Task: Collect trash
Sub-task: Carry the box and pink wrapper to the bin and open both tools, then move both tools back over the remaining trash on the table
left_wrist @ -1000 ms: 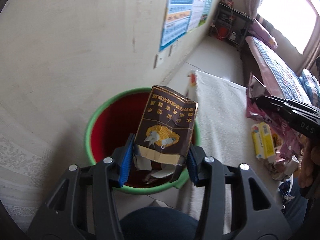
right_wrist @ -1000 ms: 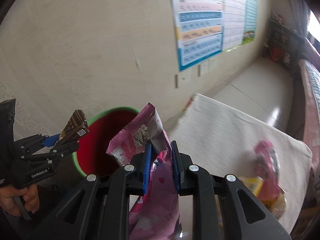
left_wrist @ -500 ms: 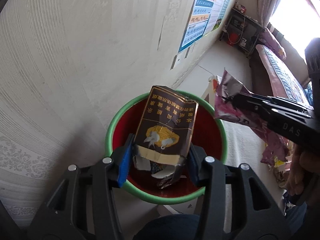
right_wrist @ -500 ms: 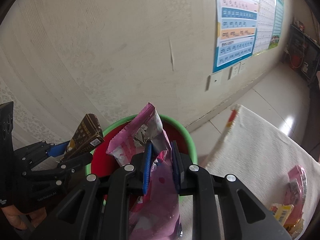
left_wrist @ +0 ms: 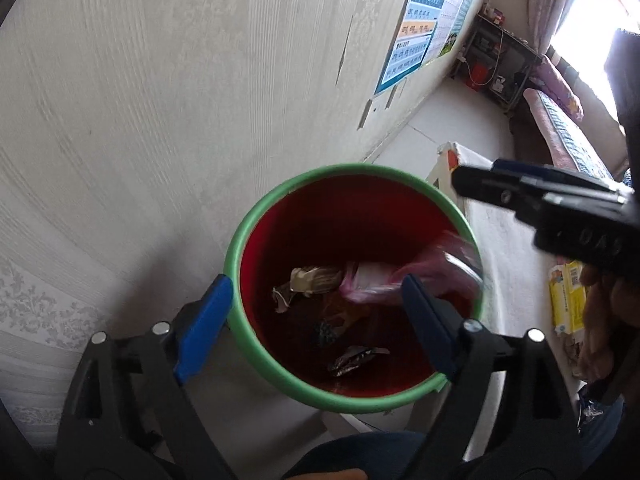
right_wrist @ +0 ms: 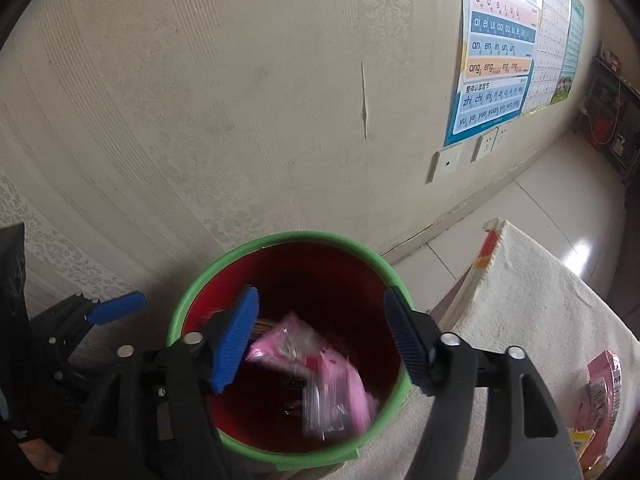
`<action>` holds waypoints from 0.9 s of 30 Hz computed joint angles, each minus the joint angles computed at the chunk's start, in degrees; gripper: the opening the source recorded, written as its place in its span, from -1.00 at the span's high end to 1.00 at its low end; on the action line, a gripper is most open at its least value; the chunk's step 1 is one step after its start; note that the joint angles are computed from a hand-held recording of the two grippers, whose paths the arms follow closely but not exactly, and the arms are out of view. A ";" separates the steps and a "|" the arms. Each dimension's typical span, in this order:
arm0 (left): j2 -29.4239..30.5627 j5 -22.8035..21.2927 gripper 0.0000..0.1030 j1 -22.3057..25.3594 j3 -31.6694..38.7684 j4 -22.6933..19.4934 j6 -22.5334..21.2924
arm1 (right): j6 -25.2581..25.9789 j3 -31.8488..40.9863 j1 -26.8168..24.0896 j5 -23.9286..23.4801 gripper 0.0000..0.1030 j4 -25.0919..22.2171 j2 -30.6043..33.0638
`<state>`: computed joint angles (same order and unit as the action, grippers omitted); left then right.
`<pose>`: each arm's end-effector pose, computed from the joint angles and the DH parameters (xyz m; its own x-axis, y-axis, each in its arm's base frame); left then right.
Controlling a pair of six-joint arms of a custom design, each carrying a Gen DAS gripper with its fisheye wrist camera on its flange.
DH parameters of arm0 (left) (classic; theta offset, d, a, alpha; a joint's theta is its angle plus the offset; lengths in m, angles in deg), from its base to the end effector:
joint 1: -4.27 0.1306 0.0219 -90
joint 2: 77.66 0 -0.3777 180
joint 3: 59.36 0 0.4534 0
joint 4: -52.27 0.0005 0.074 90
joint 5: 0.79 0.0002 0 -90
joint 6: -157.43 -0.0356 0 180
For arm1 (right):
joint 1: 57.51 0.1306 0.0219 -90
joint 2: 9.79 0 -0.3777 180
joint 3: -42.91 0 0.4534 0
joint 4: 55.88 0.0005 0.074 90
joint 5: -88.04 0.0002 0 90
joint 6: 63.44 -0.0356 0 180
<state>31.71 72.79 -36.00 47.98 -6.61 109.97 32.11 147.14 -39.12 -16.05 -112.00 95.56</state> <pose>0.5042 -0.4146 0.3763 -0.8396 -0.1387 -0.5252 -0.0712 0.9866 -0.1467 0.5988 0.2077 0.3946 -0.7526 -0.3491 -0.5584 -0.5062 0.8490 0.1514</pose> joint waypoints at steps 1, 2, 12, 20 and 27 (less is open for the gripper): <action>-0.30 -0.25 -0.88 -0.06 -0.43 0.02 0.32 | -0.08 -0.27 -0.03 0.21 -0.45 0.30 -0.27; -0.66 -0.63 -0.89 -0.14 -0.97 0.37 0.58 | -0.13 -0.46 -0.09 0.40 -0.51 0.50 -0.47; -0.78 -0.82 -0.89 -1.60 -0.22 0.67 0.37 | -0.44 -5.03 -1.75 2.73 -0.86 1.88 -5.52; 2.08 0.61 -0.89 -4.42 4.10 0.50 -0.44 | -1.54 -12.67 -6.58 2.52 -0.86 1.29 -13.21; 7.32 2.68 -0.89 -7.67 11.20 -0.09 -1.76 | -0.58 -18.38 -12.99 3.28 -0.86 0.33 -19.54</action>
<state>39.02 75.47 -43.67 59.19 -6.70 108.21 31.53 128.76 -52.12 -12.77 -111.67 76.01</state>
